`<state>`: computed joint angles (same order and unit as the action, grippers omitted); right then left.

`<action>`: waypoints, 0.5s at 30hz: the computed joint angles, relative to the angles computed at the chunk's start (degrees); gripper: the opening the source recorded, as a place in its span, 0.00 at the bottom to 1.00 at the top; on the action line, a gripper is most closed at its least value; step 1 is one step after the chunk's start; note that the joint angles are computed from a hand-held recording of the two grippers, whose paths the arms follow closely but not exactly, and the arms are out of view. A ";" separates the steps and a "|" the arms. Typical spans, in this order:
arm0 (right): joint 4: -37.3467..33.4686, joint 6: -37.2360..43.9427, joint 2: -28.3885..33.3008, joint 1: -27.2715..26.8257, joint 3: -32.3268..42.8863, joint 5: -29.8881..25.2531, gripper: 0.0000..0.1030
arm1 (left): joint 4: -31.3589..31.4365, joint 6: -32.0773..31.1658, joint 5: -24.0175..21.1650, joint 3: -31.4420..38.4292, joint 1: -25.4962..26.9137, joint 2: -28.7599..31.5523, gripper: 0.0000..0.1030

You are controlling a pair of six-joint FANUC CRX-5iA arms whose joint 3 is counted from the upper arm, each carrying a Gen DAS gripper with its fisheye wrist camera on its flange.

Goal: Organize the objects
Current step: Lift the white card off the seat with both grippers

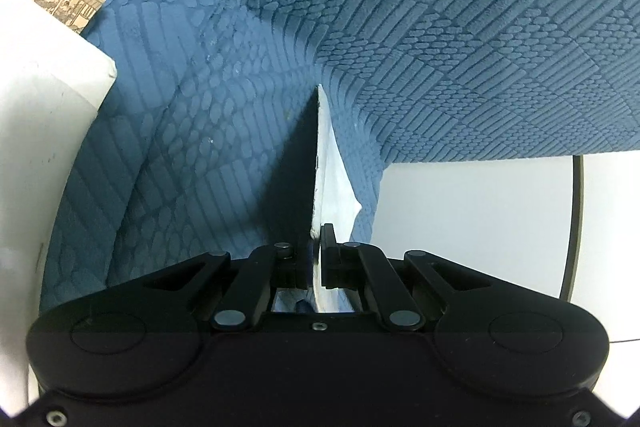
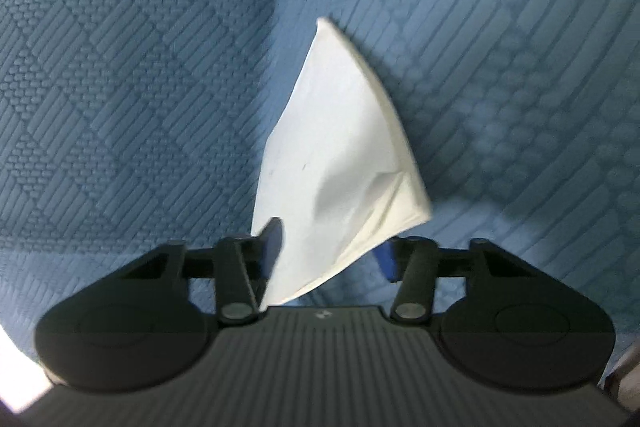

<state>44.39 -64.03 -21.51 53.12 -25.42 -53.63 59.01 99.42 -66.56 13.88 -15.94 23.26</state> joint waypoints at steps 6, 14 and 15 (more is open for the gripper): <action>0.78 3.35 -0.50 2.25 1.00 -6.02 0.12 | -0.17 -0.31 0.22 -1.31 0.24 -2.04 0.01; 0.04 10.93 -1.05 3.67 3.81 -7.93 0.09 | 0.96 -1.84 0.59 -5.27 1.13 -6.42 0.01; -0.28 11.73 -1.18 3.97 4.31 -8.05 0.09 | 1.47 -1.99 0.52 -6.02 1.31 -7.05 0.01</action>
<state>44.12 -52.30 -22.69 57.10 -21.11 -61.68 60.48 97.42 -66.04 7.86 -14.62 16.21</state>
